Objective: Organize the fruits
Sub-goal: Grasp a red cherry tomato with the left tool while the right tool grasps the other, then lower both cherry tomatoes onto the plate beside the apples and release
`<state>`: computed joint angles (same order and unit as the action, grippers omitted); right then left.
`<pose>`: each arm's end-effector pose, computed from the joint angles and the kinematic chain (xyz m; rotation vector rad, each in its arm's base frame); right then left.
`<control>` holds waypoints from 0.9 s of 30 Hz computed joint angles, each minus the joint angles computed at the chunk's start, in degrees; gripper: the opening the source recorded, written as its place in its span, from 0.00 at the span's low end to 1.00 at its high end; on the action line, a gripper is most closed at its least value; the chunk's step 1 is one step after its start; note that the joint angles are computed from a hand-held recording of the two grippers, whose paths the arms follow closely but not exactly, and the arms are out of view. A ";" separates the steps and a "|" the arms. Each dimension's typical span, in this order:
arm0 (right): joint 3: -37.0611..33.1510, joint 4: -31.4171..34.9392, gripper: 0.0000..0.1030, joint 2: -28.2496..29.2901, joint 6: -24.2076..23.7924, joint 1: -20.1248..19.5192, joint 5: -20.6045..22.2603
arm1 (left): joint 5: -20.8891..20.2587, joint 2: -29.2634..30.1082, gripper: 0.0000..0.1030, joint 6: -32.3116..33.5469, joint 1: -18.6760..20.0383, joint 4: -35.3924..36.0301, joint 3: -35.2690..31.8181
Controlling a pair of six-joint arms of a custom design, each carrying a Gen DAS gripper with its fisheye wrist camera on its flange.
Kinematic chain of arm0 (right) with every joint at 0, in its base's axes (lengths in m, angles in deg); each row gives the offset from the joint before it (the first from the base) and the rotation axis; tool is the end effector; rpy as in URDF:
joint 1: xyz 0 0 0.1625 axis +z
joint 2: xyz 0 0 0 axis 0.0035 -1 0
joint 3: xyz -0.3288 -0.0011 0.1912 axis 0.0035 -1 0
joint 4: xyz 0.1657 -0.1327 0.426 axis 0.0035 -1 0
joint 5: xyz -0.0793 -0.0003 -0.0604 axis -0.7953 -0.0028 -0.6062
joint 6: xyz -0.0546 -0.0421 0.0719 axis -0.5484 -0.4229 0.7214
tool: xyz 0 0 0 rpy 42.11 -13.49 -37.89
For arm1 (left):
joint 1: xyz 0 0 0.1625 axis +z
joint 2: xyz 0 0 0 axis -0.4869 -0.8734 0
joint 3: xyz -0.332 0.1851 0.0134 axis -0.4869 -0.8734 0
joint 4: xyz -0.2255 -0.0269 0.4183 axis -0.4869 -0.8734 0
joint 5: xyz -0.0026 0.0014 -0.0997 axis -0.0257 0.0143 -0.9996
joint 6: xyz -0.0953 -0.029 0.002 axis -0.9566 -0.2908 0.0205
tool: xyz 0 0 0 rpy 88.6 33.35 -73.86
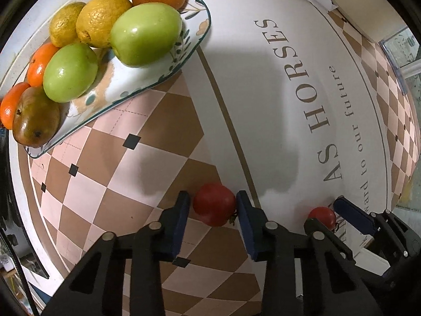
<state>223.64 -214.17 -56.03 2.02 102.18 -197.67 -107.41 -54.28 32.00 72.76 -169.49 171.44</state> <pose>0.1476 -0.3649 0.1050 -0.8945 -2.3400 0.6823 -0.2593 -0.4928 -0.0063 1.1270 2.1651 0.4994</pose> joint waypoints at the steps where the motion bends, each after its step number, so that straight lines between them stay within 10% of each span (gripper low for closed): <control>1: 0.17 -0.10 0.44 -0.20 0.08 -0.01 0.02 | -0.14 -0.29 0.31 -0.19 0.09 -0.02 0.14; 27: -1.54 -9.91 0.32 -1.26 -5.84 1.15 3.80 | -9.54 -2.34 0.27 -5.71 6.74 5.18 -13.12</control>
<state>222.09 -224.09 -57.29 -3.82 103.33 -193.87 -116.95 -56.63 26.29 79.50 -164.31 158.32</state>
